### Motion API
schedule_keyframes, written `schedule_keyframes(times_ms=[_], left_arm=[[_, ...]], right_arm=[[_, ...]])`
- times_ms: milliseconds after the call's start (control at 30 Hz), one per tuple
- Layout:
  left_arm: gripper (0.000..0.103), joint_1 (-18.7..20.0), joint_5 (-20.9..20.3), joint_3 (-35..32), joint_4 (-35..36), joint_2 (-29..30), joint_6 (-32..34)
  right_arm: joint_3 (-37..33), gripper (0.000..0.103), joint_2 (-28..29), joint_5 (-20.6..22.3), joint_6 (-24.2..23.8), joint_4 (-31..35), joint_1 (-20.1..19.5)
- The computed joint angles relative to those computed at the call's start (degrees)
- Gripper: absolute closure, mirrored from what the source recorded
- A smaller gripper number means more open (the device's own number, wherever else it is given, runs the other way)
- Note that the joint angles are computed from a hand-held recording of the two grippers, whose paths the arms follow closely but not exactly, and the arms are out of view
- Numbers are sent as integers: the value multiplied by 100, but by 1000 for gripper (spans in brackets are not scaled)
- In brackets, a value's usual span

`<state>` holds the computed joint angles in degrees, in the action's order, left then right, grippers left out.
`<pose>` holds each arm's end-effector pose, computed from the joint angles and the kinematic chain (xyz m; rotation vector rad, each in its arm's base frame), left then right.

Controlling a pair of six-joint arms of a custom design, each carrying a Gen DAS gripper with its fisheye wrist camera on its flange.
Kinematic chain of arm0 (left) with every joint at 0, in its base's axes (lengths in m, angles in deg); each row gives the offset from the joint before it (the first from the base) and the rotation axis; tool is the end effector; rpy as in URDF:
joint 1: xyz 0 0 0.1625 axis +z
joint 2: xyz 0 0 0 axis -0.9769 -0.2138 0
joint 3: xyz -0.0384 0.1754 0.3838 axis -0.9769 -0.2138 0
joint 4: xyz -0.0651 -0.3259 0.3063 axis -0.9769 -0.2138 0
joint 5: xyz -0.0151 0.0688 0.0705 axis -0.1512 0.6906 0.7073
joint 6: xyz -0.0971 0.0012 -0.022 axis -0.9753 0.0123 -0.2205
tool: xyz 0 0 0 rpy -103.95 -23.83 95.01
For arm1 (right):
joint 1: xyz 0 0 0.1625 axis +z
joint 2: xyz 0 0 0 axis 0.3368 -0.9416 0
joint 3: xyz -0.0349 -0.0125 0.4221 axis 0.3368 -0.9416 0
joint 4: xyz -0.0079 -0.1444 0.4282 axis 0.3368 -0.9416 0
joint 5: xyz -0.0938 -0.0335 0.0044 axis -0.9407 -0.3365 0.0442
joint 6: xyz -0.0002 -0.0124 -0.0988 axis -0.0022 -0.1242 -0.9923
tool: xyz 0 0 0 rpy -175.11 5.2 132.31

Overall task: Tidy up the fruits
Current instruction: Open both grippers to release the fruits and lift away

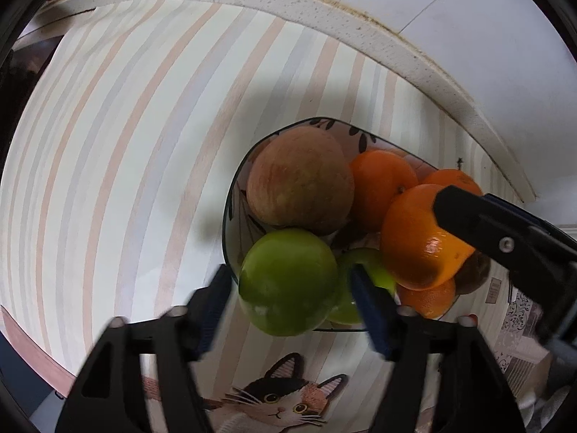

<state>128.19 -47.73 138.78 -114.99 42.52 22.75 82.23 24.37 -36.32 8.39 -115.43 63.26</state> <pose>-0.3417 -0.6888 -0.1099 -0.0267 2.5876 -0.0126 -0.0047 -0.7220 0.2904 0.0859 -2.5948 0.1292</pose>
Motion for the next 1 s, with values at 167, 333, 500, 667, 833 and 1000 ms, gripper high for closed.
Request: schedule_keyframes(times_ms=[167, 333, 500, 667, 833, 1000], left_arm=[[15, -145, 309, 68, 126, -155, 102], [9, -316, 711, 256, 222, -362, 217], [9, -528, 1140, 577, 245, -626, 260], [9, -772, 1369, 1037, 116, -965, 155], [9, -1028, 1509, 1365, -31, -1217, 202], [9, -1322, 1565, 1659, -184, -1478, 261]], right_arm=[[345, 9, -412, -9, -42, -423, 56], [947, 8, -898, -298, -202, -1020, 81], [1506, 8, -1349, -338, -127, -1343, 12], [2087, 8, -1807, -418, -191, -1870, 26], [2452, 8, -2213, -441, -238, -2185, 134], [2785, 8, -2660, -471, -283, -2330, 321]])
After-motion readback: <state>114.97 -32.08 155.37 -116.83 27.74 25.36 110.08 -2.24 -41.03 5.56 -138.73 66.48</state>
